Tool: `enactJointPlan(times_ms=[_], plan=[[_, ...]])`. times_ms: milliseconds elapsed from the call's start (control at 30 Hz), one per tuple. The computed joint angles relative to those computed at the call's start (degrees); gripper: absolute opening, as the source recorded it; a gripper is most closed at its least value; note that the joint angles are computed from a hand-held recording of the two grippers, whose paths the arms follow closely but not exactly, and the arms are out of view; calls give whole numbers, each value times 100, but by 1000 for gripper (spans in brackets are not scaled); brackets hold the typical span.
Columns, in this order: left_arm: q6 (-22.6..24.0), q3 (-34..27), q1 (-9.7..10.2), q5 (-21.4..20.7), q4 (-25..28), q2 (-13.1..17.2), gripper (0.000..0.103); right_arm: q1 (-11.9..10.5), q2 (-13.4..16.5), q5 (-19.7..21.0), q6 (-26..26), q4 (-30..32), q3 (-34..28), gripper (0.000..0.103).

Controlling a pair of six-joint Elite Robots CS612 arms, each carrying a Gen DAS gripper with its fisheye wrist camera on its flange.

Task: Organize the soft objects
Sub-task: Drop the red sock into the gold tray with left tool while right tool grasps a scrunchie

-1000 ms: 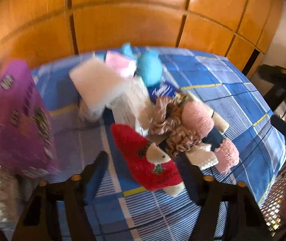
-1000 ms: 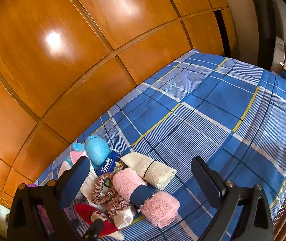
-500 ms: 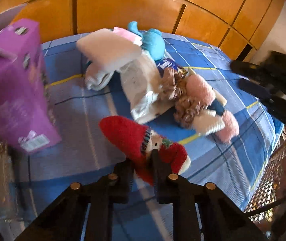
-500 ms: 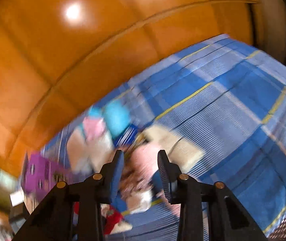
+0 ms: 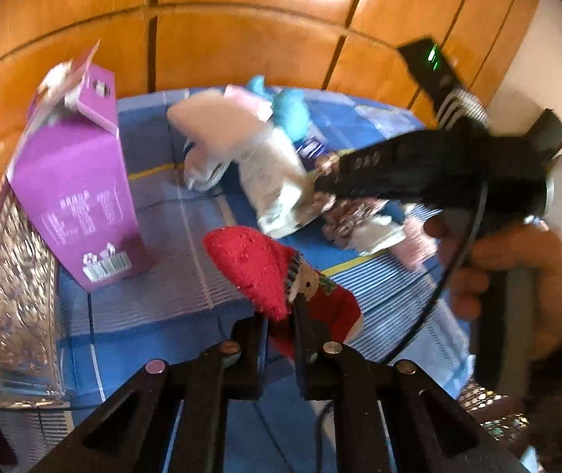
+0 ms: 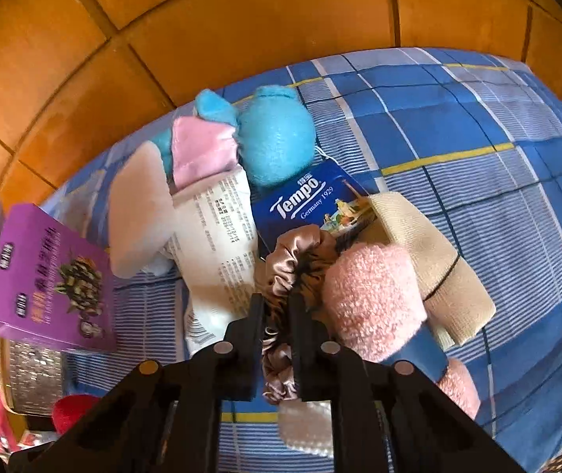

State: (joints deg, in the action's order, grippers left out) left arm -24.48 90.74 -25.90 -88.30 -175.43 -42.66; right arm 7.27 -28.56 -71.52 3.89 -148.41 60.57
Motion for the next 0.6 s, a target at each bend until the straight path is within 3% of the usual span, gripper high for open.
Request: enactJointPlan(times_ms=[133, 333, 500, 600], plan=[[149, 26, 2, 59, -291, -121, 10, 5, -22, 65, -7, 83, 37, 9], [146, -486, 149, 201, -217, -89, 10, 9, -34, -14, -155, 195, 13, 9], [-273, -912, 402, 719, -181, -55, 10, 66, -9, -247, -353, 86, -11, 9], [-546, -783, 560, 1240, -344, -196, 10, 102, -16, -415, -520, -9, 20, 9]])
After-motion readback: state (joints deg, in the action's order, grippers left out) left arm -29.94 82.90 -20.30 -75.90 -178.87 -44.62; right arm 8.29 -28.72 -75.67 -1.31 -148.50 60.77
